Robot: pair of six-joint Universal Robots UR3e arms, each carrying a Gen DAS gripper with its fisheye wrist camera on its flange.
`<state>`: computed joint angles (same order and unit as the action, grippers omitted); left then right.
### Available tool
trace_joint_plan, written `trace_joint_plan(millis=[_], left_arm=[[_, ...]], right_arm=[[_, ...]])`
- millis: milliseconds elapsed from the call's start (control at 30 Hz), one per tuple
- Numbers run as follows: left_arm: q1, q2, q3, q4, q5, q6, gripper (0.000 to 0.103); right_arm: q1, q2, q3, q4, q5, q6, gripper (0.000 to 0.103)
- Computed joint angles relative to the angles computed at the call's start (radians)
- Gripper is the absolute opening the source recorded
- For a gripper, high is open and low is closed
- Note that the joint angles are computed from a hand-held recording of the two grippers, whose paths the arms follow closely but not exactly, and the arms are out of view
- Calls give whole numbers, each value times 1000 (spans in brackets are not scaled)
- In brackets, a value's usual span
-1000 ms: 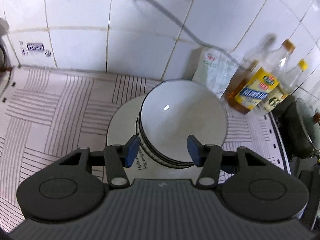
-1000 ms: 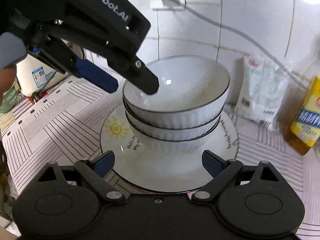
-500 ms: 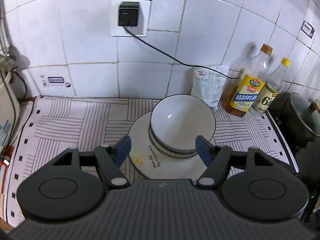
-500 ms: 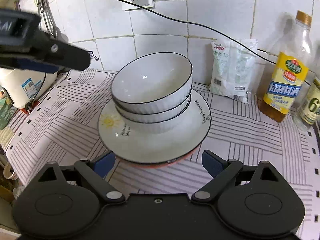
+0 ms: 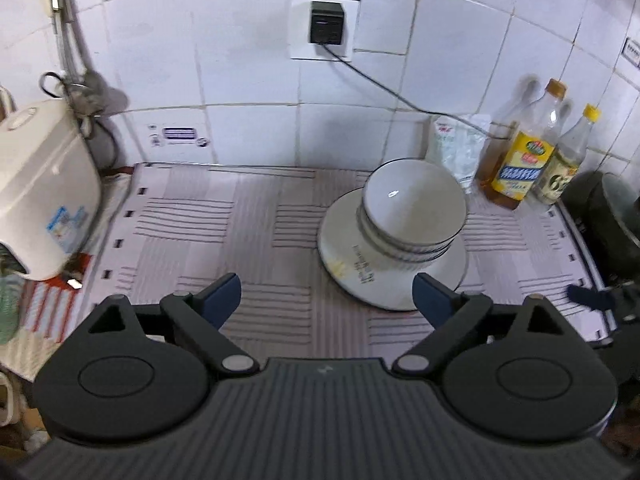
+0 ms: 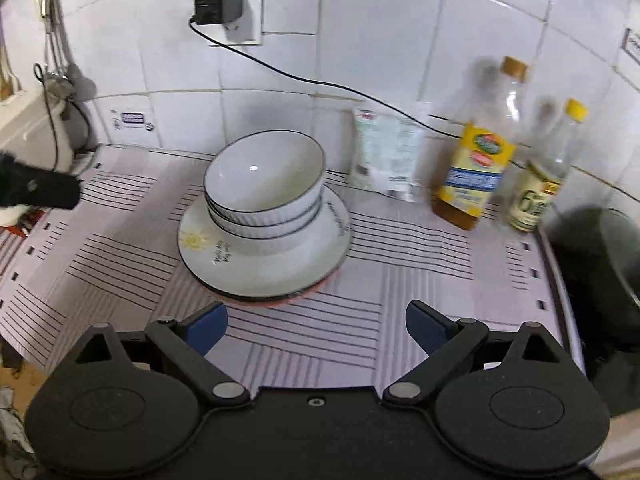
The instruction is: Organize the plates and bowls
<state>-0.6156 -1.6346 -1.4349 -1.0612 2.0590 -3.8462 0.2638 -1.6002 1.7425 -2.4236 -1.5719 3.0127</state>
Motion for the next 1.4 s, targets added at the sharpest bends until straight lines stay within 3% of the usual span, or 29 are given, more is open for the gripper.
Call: trace_joint_plan(millis=[167, 567, 1000, 1400], left_arm=[[-31, 43, 4, -110, 32, -36, 94], [-109, 111, 44, -290, 44, -128, 94], [-270, 43, 157, -417, 139, -264, 94], [-384, -19, 213, -473, 232, -373, 96]], right_arm=[[63, -17, -77, 139, -141, 84, 98], [32, -202, -48, 292, -143, 178, 98], [104, -361, 17, 294, -220, 192, 98], [71, -488, 112, 293, -188, 168, 98]])
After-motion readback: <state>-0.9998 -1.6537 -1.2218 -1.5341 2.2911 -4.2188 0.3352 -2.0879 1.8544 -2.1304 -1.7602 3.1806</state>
